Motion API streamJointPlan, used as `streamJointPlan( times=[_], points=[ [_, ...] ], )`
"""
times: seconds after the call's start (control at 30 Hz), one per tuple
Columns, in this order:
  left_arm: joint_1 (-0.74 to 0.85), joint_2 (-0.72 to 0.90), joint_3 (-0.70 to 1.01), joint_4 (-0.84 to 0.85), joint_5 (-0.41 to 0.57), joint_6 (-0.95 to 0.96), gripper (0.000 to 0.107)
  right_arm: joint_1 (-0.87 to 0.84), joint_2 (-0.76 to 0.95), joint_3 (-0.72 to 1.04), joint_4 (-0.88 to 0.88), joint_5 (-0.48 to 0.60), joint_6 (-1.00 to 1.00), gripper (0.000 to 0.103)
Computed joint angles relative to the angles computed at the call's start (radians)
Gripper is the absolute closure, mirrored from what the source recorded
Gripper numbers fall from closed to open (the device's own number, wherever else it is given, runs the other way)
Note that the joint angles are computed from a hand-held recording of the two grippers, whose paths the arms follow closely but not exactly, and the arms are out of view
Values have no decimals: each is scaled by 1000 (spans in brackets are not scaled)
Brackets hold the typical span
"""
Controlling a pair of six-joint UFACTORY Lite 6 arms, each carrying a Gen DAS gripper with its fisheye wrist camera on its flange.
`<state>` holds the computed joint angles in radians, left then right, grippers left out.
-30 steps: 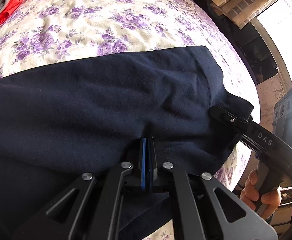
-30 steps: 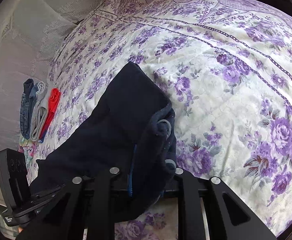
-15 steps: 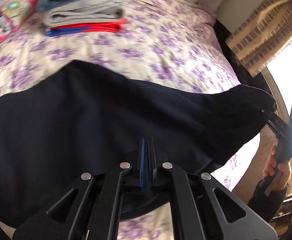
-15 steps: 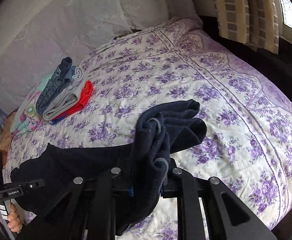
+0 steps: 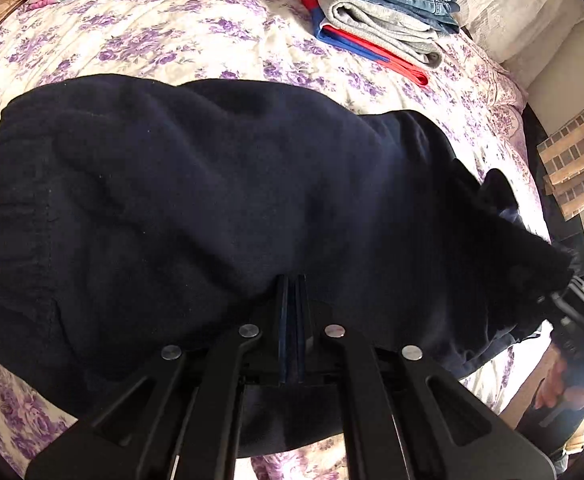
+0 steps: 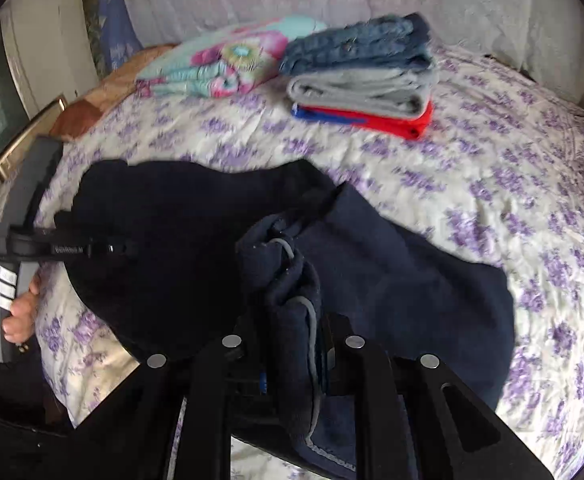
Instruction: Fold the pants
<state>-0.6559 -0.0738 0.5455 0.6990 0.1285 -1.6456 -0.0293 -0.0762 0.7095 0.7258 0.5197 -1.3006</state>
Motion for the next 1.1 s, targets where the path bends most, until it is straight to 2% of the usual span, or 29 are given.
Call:
streamJointPlan(
  times=[0.07, 0.1, 0.17, 0.27, 0.37, 0.47, 0.53, 0.57, 0.63, 0.67, 0.77, 0.9, 0.97, 1.1],
  points=[
    [3, 11, -2, 74, -14, -65, 105, 45, -9, -75, 26, -94, -34, 81],
    [3, 12, -4, 98, -17, -83, 105, 37, -29, -89, 68, -78, -81, 73],
    [10, 12, -17, 194, -37, -172, 105, 11, -35, -66, 48, 12, -50, 61],
    [9, 22, -19, 342, -45, -319, 105, 11, -31, -55, 17, 43, 4, 57],
    [0, 20, -26, 484, -42, -460, 105, 2, -52, -35, -42, 138, 70, 41],
    [4, 19, -32, 584, -53, -560, 105, -50, -50, 45, -40, 317, 88, 39],
    [-2, 8, -42, 606, -49, -586, 105, -94, -50, 91, 4, 362, 80, 39],
    [-2, 7, -43, 607, -49, -586, 105, -98, -60, 100, 16, 322, 77, 40],
    [-6, 3, -47, 644, -46, -626, 105, -67, -39, 122, -4, 196, 112, 69],
    [-6, 3, -48, 668, -46, -650, 105, -53, 14, 158, -25, 154, 150, 93],
    [-6, 4, -49, 731, -48, -714, 105, -17, 191, 271, -49, 69, 231, 94],
    [-17, -4, -57, 728, -40, -719, 105, 22, 404, 401, -106, -7, 358, 98],
    [-17, -3, -54, 685, -40, -675, 105, 27, 431, 413, -81, -33, 349, 99],
    [-17, 3, -47, 632, -39, -622, 105, 57, 429, 420, -165, -54, 419, 98]
  ],
)
